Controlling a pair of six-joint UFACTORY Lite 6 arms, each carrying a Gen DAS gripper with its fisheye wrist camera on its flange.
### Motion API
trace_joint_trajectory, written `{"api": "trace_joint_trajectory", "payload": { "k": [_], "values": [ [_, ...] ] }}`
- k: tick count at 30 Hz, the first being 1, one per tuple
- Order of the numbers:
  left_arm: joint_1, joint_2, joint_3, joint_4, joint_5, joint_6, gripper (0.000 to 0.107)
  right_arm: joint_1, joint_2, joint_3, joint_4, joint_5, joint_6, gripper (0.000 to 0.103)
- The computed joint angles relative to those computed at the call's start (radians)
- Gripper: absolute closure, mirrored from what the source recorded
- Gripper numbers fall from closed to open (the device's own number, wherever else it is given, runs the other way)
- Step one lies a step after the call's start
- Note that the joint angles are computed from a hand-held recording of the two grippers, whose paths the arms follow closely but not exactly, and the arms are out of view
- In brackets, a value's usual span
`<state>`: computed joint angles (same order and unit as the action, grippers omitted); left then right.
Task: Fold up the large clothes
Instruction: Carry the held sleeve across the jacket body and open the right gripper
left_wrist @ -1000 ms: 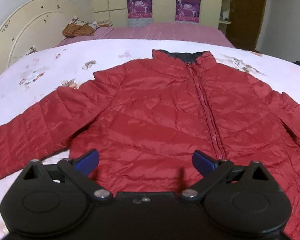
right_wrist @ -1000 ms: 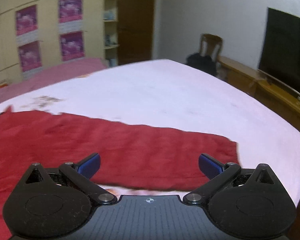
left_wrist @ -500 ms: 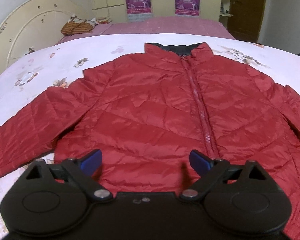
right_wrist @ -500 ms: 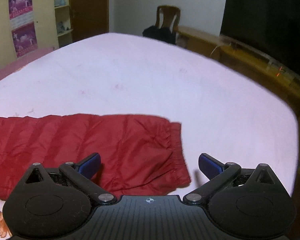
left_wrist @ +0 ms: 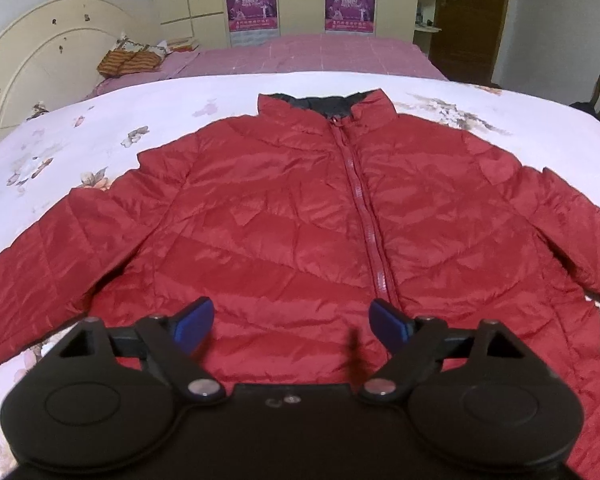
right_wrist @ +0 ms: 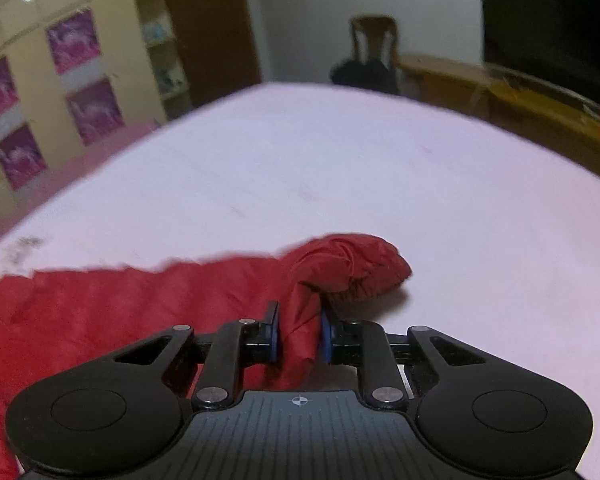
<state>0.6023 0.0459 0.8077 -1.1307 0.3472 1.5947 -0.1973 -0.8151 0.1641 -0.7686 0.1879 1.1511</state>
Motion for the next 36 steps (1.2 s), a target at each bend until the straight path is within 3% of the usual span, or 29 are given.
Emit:
{"api": "trace_joint_trajectory", "payload": {
  "k": [5, 10, 16, 23, 27, 31, 33, 34, 35, 36],
  "values": [
    [0.041, -0.014, 0.022, -0.004, 0.036, 0.007, 0.023, 0.338, 0.138, 0.198, -0.445, 0.11, 0.523, 0.084],
    [0.118, 0.022, 0.081, 0.005, 0.091, 0.018, 0.023, 0.686, 0.432, 0.416, -0.81, 0.225, 0.982, 0.084],
    [0.215, 0.108, 0.184, 0.027, 0.162, 0.024, 0.023, 0.903, 0.864, 0.772, -0.991, 0.225, 1.196, 0.084],
    [0.294, 0.227, 0.344, 0.104, 0.259, -0.043, 0.023, 1.034, 1.272, 1.185, -0.893, 0.132, 1.098, 0.084],
    [0.309, 0.279, 0.412, 0.126, 0.297, -0.08, 0.022, 1.028, 1.456, 1.393, -0.662, 0.04, 0.858, 0.083],
    [0.307, 0.312, 0.452, 0.135, 0.316, -0.099, 0.021, 1.041, 1.622, 1.595, -0.319, 0.034, 0.5, 0.083],
    [0.302, 0.326, 0.47, 0.139, 0.335, -0.111, 0.019, 1.041, 1.649, 1.612, -0.322, 0.011, 0.512, 0.056],
    [0.3, 0.329, 0.471, 0.135, 0.348, -0.112, 0.018, 1.039, 1.642, 1.598, -0.38, -0.005, 0.581, 0.016],
    [0.296, 0.336, 0.478, 0.131, 0.36, -0.118, 0.017, 1.041, 1.614, 1.563, -0.478, -0.004, 0.686, 0.005],
    [0.288, 0.343, 0.486, 0.13, 0.373, -0.127, 0.016, 1.044, 1.579, 1.522, -0.583, 0.007, 0.791, 0.005]
  ]
}}
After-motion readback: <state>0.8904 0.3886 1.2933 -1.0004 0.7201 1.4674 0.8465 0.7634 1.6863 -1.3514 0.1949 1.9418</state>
